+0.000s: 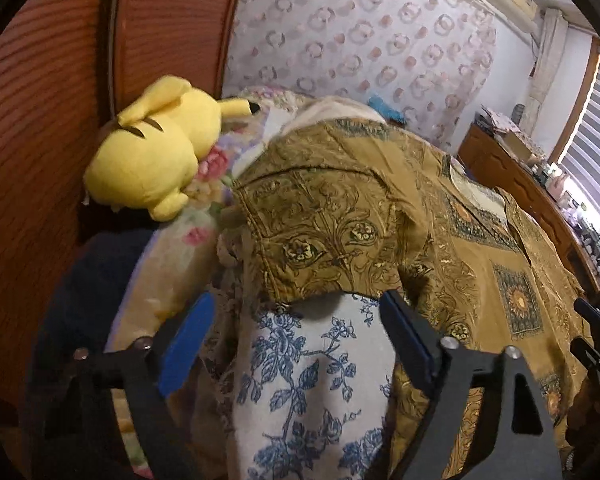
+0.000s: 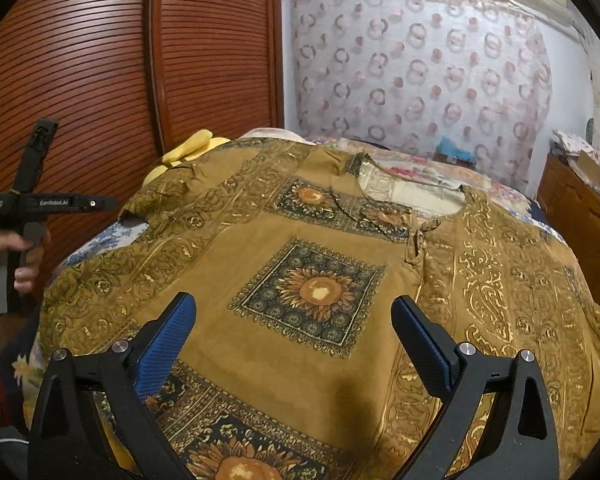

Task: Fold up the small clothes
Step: 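Move the left gripper to the shirt side by the plush toy and grasp it, then lift the grasped side with the left gripper and fold it over the shirt body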

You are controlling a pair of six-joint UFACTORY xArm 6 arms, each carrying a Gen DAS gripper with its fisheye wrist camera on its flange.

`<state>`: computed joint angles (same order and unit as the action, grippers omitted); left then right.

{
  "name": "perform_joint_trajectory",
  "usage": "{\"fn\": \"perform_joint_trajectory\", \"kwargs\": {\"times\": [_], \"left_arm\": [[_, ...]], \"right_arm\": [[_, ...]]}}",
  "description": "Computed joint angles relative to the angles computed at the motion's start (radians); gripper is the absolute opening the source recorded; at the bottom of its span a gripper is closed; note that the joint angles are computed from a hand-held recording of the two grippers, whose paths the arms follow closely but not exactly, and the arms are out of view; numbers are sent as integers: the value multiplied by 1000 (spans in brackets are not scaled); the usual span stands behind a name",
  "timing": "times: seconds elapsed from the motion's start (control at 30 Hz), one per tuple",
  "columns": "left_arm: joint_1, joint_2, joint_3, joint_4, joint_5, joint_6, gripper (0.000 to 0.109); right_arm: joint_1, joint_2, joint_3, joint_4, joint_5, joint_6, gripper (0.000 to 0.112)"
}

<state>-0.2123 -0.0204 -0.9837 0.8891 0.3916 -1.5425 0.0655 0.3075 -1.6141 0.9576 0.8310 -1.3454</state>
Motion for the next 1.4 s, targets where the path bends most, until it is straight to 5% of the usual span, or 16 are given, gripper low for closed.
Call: {"fn": "perform_joint_trajectory", "kwargs": {"times": [0.23,0.4,0.57,0.67,0.9,1.17,1.4], "left_arm": [[69,48,0,-160,-138,99,72],[77,83,-17,-326,-158,236,62],[65,78,-38,-253,-100,197,17],[39,49,-58,-109,-24,99,8],[-51,66,-232,17,144,154,5],[-144,264,-534,-220,137,542,6],[-204,224,-489,-252,173,590,22]], "right_arm": [[11,60,-80,-85,58,58,100],[20,75,-84,-118,69,66,100],[7,95,-112,-116,110,88,100],[0,103,-123,-112,123,102,100],[4,106,-124,-112,109,113,100],[3,103,-116,-98,93,116,100],[-1,102,-115,-90,94,120,100]]}}
